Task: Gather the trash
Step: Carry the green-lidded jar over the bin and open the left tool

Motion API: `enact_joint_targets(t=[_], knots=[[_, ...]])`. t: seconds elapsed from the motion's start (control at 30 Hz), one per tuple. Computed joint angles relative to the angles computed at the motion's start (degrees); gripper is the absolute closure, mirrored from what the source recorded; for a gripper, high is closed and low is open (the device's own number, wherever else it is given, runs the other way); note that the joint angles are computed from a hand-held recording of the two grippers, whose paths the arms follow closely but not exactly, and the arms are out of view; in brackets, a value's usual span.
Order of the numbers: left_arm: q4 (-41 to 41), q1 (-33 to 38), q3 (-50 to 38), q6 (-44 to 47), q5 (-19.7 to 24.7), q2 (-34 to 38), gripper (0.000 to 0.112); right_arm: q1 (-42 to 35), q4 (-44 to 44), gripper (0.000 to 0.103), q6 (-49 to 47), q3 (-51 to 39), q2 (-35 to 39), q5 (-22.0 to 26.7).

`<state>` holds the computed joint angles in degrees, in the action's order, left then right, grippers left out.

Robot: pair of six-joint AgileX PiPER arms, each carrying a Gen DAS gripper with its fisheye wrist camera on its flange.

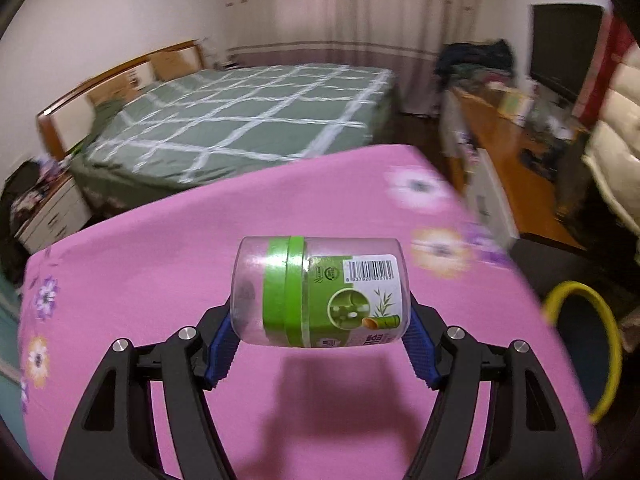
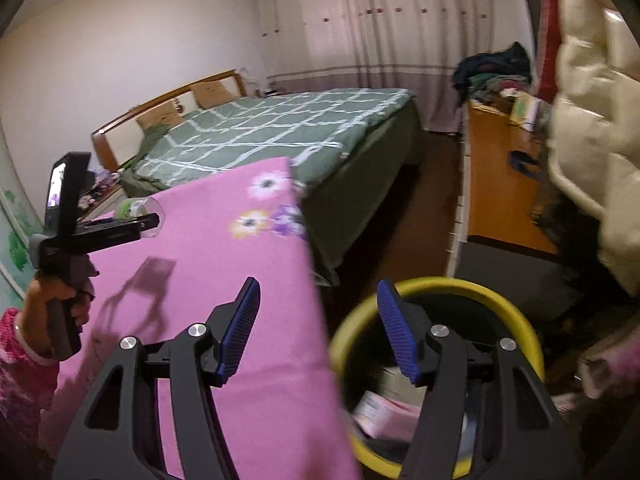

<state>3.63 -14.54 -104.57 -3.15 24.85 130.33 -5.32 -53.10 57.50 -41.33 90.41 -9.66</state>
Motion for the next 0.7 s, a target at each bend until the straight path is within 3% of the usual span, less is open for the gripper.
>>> enact_joint_targets(t=[0.17, 0.4, 0.63, 0.7], knots=[[-1.2, -9.6, 4.9, -0.6, -0.9, -3.3, 0.043, -9.1, -6.1, 0.045, 1.3, 8.3, -7.2, -2.3], [-0.9, -21.2, -1.6, -3.2, 3.7, 0.8, 0.043, -19.9, -7.2, 0.045, -2.6, 14.3, -8.9, -7.0], [-2.9, -27.0, -19.1, -1.9, 15.4, 11.6, 0.043, -30.0, -12.2, 0.045, -1.8, 15.8, -6.9, -11.8], [-2.8, -28.4, -27.6, -2.2, 20.9, 16.3, 0.043, -32.8, -13.2, 0.045, -2.1, 16.4, -6.3, -13.5]])
